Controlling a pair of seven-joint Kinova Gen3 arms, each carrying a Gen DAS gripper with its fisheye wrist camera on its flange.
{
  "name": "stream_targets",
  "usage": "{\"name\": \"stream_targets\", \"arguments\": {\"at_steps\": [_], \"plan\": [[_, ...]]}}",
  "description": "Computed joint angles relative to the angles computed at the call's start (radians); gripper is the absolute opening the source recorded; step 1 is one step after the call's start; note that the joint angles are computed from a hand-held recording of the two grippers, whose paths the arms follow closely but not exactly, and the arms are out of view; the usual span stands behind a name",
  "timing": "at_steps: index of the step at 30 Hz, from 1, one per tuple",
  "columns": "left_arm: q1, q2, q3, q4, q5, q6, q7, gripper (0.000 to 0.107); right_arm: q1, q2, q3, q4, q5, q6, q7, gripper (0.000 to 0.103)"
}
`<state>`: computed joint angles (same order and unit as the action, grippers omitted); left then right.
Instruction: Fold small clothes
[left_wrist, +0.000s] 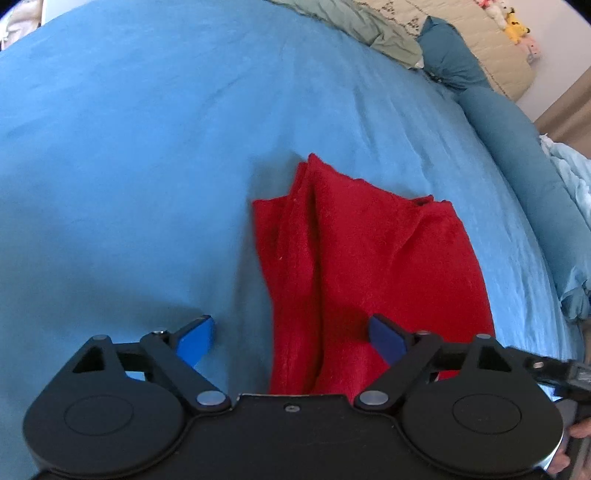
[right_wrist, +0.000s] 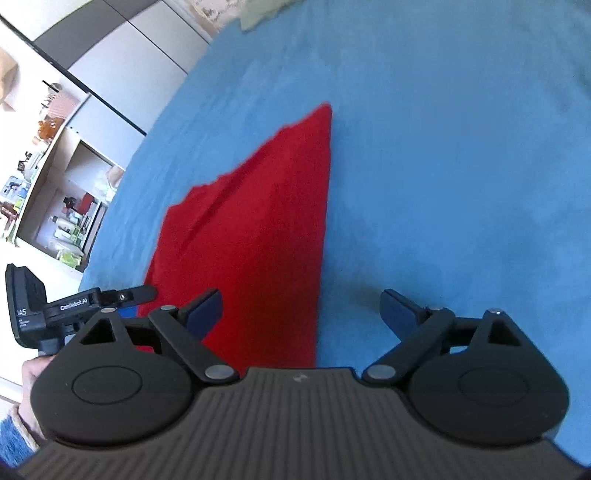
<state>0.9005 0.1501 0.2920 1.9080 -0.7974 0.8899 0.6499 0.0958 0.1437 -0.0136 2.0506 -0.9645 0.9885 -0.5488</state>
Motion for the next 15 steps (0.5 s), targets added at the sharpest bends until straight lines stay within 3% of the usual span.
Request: {"name": "stream_targets", "arguments": {"at_steps": [2, 3, 5, 7, 10, 15], "plan": [[0.000, 0.012, -0.001, -0.006, -0.012, -0.004, -0.019, 0.087, 0.012, 0.006, -0.031, 0.030, -0.050, -0.031, 0.066, 0.103], [-0.002, 0.018, -0.002, -0.011, -0.010, -0.011, -0.041, 0.077, -0.001, 0.008, -0.020, 0.039, -0.075, -0.032, 0.096, 0.102], [-0.002, 0.018, -0.010, -0.008, -0.021, -0.039, -0.050, 0.061, 0.006, 0.022, -0.039, 0.037, -0.094, -0.016, 0.110, 0.072], [0.005, 0.023, -0.012, -0.017, -0.028, -0.042, -0.055, 0.044, -0.033, 0.000, -0.030, 0.050, -0.092, -0.055, 0.096, 0.066], [0.022, 0.043, -0.019, -0.055, -0.025, 0.003, -0.059, 0.026, -0.051, -0.042, -0.029, 0.074, -0.104, -0.095, 0.113, 0.043], [0.072, 0.066, -0.012, -0.144, -0.023, 0.128, -0.100, 0.020, -0.040, -0.120, 0.015, 0.106, -0.152, -0.041, 0.211, 0.038]]}}
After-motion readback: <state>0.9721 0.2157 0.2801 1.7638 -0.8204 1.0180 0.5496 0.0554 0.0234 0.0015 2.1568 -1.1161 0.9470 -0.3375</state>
